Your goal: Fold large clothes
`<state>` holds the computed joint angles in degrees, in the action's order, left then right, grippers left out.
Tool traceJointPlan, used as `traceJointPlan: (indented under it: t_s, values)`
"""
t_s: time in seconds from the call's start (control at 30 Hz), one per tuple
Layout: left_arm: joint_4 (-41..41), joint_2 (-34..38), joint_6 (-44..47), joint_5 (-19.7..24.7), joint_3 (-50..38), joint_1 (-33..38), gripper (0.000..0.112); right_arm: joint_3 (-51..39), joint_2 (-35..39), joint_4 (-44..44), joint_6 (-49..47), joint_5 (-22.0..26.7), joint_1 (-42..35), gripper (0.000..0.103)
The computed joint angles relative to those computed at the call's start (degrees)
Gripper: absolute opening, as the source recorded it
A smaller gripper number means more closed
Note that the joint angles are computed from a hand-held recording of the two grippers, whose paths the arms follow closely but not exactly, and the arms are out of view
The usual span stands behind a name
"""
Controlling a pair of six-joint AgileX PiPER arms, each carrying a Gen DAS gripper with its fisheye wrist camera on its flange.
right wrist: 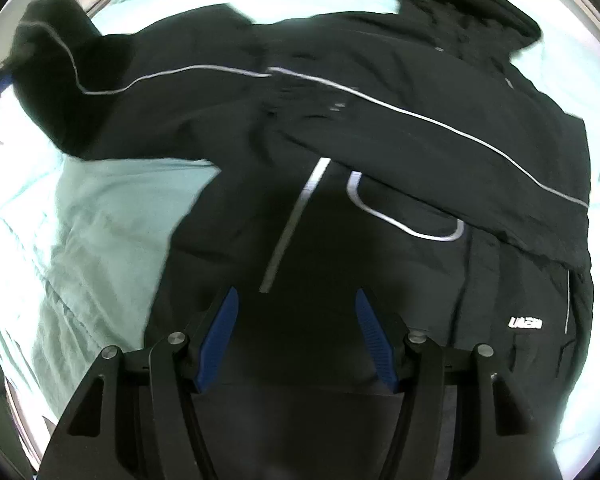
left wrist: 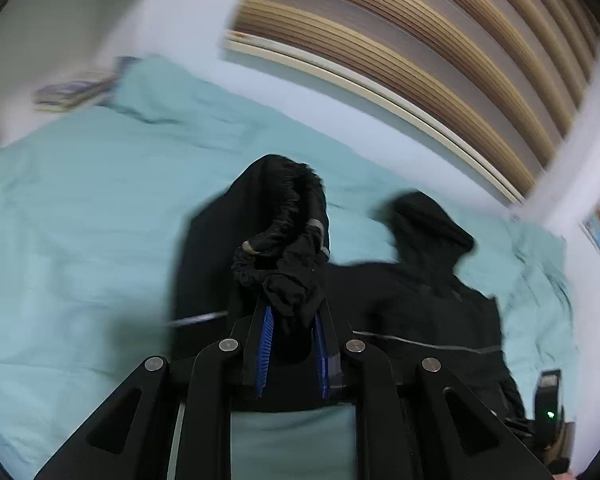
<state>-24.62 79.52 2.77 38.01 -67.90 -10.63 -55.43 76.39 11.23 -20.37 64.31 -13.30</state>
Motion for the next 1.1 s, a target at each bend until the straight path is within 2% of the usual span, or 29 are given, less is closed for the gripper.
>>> traceJointPlan:
  t_s: [0.17,0.3,0.4,0.53,0.7,0.77,0.83,0.97,1.1]
  values:
    - [5.73,9.91,-9.03,-0.95,-9.06,-15.75,0.018,-1.84,2.47,3.62,-7.41,1.62,-11.21,0.063]
    - [5.95,19.07,-10.95,0.31,-18.48,-23.60,0.019,-5.44,6.12,4.92,-11.92,2.38,-19.09,0.063]
    - [3.63,26.33,-9.68,2.70,-26.02,-27.76,0.019,-8.30,9.64,5.68,-14.01,2.48,-24.11,0.063]
    - [1.90,37.36,-8.69,8.24,-37.14,-32.01,0.019,-11.97,14.93,6.03,-15.35,2.00,-28.78,0.063]
    - [3.55,46.75,-10.65,11.25,-44.11,-36.07,0.019,-15.87,21.37,5.59,-15.46,1.39,-32.71,0.063]
    - [2.30,48.79,-10.38,11.84,-45.23,-36.28,0.023,-17.63,23.57,5.43,-15.63,1.52,-33.79,0.063]
    - [-0.91,49.83,-9.02,12.85,-45.94,-35.45,0.029,-19.27,25.43,5.44,-16.11,1.44,-34.41,0.063]
    - [-11.73,50.75,-2.84,15.63,-46.90,-32.72,0.051,-22.28,27.56,7.60,-18.22,2.05,-35.36,0.063]
    - [-15.35,47.54,-1.54,17.93,-44.85,-31.01,0.053,-25.69,27.97,12.03,-20.45,3.93,-36.31,0.063]
